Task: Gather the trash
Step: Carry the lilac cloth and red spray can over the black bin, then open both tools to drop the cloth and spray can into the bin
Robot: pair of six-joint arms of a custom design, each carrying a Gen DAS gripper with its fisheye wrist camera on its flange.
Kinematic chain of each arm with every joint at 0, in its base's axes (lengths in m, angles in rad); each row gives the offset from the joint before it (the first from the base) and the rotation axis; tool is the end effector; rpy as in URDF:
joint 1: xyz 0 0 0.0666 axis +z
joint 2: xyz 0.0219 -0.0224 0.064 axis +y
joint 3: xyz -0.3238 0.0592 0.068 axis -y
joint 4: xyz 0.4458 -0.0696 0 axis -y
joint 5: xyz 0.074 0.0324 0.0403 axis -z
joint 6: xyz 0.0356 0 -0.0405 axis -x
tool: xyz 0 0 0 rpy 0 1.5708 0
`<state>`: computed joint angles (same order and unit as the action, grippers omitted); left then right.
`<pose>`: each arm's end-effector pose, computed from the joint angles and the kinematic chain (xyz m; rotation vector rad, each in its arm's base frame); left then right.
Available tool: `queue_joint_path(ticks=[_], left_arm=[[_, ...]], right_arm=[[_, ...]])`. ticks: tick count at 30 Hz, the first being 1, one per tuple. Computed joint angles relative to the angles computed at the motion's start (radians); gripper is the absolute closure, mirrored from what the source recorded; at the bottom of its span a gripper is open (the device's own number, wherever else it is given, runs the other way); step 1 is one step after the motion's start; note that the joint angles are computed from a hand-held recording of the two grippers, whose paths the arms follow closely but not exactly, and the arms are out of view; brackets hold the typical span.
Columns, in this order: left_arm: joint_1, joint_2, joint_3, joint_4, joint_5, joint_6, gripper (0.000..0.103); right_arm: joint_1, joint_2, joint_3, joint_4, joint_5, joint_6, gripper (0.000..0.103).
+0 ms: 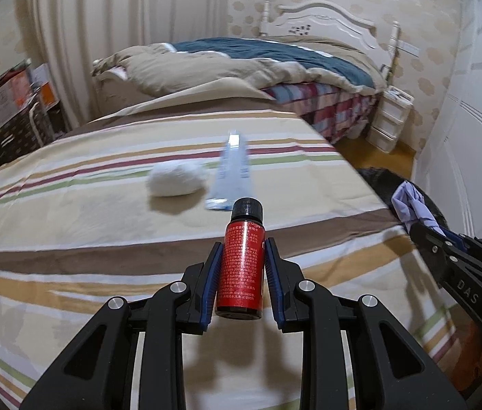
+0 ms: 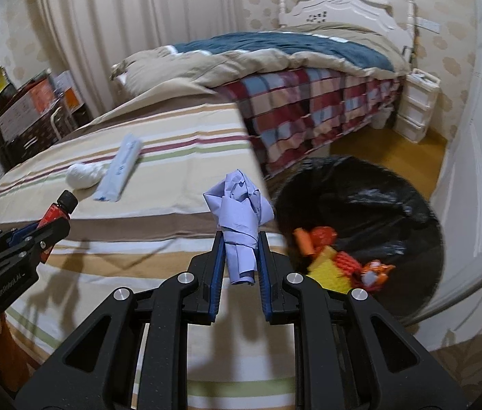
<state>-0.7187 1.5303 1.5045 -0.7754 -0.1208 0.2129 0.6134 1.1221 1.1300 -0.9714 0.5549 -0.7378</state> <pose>0.4529 -0.3910 0.3667 0.5402 2.3239 -0.3050 0.3772 0.2421 0.3696 0.3531 2.3174 -0.0614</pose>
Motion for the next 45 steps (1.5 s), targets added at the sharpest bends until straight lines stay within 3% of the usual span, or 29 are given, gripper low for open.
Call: queue_joint_path(ticks=[13,25,39,40,41,44,45], left_arm=[[-0.111,0.163,0.205,-0.019,0.032,-0.069,0.076],[-0.155,0.328,0.401,-0.069,0.033,-0.094,0.076],[-0.18,0.45,0.562,-0.123,0.027,-0.1,0.075],[-0.18,0.452,0.563,-0.126,0.027,-0.096,0.071],[-0.179,0.452,0.562,-0.128,0.028,-0.091,0.06],[-0.178,0.432,0.528,-0.102,0.013,-0.076,0.035],[-0.177,0.425,0.519,-0.097,0.013,-0.07,0.034]], right_arm=[[-0.095,-0.131,-0.1,-0.062,0.065,-0.051,0.085],[-0.188,-0.186,-0.154,-0.061,0.052,-0.048,0.085],[-0.25,-0.194,-0.189,-0.056,0.022,-0.069,0.083],[-0.252,-0.194,-0.193,-0.058,0.023,-0.073,0.081],[-0.252,-0.191,-0.193,-0.062,0.023,-0.079,0.076],[-0.254,-0.192,-0.201,-0.069,0.022,-0.093,0.071],[-0.252,-0.192,-0.201,-0.073,0.025,-0.098,0.068]])
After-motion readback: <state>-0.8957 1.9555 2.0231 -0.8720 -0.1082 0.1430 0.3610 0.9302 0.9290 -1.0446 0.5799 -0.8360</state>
